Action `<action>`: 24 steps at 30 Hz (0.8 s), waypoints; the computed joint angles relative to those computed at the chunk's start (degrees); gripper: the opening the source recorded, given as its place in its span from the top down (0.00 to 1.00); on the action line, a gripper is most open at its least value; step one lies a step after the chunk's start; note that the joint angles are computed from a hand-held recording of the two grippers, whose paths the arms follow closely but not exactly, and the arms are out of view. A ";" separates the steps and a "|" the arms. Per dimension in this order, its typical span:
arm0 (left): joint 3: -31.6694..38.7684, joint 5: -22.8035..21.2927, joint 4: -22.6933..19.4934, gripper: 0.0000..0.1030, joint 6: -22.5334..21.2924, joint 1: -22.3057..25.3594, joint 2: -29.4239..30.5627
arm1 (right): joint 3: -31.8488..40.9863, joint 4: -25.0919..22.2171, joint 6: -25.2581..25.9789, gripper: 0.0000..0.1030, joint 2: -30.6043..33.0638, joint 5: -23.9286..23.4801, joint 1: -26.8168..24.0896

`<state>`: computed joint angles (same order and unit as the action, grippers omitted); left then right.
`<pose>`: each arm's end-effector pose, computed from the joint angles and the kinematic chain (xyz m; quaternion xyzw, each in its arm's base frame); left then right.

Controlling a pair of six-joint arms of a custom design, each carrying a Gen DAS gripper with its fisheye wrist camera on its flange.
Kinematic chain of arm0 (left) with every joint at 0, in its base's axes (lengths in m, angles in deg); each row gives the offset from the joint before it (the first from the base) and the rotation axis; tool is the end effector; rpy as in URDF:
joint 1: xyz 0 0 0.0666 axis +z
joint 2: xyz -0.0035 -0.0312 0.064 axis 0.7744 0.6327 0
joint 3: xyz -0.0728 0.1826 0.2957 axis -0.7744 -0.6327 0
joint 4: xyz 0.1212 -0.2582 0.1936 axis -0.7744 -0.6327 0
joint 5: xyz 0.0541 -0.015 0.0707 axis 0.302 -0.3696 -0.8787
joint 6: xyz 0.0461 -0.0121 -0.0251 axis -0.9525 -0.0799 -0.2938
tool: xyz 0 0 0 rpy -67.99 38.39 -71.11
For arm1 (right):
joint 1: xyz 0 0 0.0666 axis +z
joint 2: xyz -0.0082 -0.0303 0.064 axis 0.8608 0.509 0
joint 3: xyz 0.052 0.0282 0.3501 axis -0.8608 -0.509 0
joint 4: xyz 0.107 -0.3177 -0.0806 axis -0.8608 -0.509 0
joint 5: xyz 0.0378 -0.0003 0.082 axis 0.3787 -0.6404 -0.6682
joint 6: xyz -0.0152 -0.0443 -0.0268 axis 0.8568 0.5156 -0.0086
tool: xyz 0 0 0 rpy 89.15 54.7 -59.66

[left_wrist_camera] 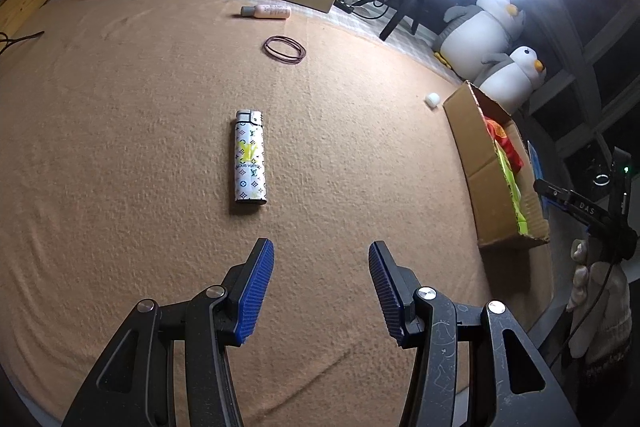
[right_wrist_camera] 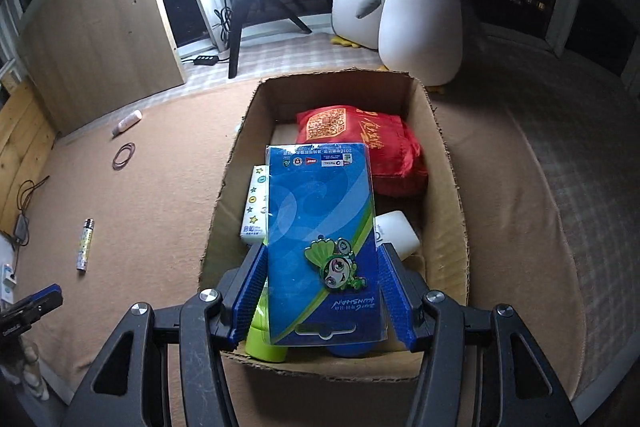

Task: Organize objects
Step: 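Carry the blue card package with the right tool into the box and release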

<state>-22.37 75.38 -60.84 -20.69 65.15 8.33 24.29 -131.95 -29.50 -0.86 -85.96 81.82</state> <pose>0.2595 0.0517 0.3804 -0.1190 0.9460 -0.1788 0.2428 0.3769 0.1525 0.4533 -0.0398 0.9618 0.0635 0.2634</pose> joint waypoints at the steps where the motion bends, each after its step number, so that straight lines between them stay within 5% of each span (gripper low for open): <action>1: -0.07 -0.09 -0.04 0.48 0.10 0.01 -0.14 | 0.03 0.11 0.01 0.50 0.18 0.10 0.03; 24: -0.35 0.67 -0.15 0.48 -1.14 1.46 -0.04 | -1.73 2.45 -4.64 0.42 -1.33 0.14 1.60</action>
